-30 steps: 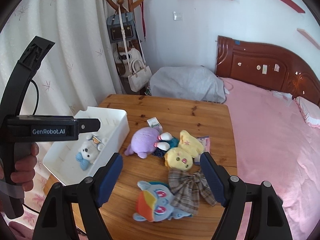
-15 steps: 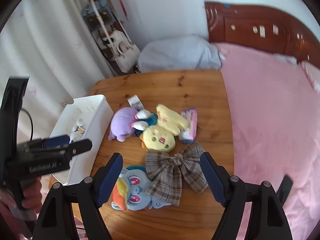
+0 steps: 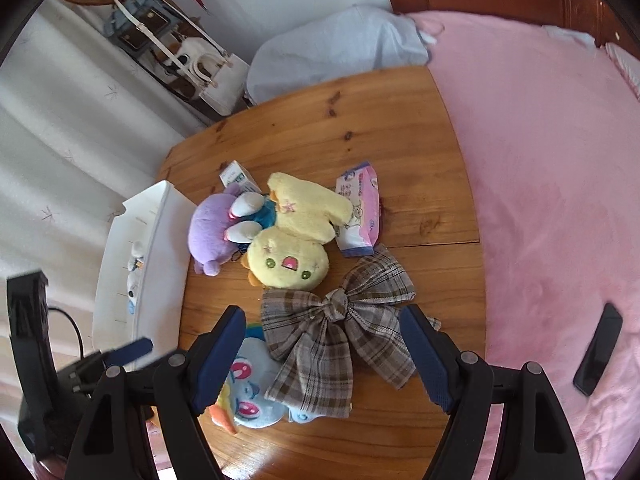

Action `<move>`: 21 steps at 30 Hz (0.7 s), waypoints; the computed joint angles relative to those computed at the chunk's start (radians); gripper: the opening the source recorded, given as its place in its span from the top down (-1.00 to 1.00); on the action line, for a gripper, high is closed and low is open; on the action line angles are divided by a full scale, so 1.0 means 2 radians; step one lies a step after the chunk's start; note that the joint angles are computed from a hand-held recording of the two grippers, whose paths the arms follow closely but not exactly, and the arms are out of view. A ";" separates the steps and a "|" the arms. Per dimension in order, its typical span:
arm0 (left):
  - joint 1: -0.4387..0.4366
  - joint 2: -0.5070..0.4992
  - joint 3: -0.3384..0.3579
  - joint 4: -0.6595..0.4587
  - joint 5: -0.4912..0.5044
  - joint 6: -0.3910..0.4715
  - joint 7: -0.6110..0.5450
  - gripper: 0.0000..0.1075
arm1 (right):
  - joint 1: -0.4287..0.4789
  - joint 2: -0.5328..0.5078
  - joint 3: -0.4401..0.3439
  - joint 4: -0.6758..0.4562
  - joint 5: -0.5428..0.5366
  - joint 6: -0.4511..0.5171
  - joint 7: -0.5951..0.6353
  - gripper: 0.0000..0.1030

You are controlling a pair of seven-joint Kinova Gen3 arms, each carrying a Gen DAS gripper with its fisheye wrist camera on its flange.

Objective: Organize objects
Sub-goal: 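Move both tools back toward the rainbow pony and plaid bow, then grasp the rainbow pony with the left tool while the right tool grasps the plaid bow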

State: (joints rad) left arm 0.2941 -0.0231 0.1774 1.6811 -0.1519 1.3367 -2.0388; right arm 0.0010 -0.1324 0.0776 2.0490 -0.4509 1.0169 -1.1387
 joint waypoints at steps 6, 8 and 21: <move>0.001 0.020 -0.001 0.003 -0.005 0.021 0.035 -0.50 | 0.000 0.038 -0.009 -0.009 0.002 -0.008 -0.012 -0.56; 0.000 0.026 -0.003 0.002 -0.001 0.028 0.044 -0.50 | 0.001 0.050 -0.012 -0.012 0.004 -0.009 -0.018 -0.56; -0.012 0.060 -0.018 -0.002 0.029 0.060 0.077 -0.54 | 0.008 0.118 -0.034 -0.020 0.002 -0.002 -0.067 -0.55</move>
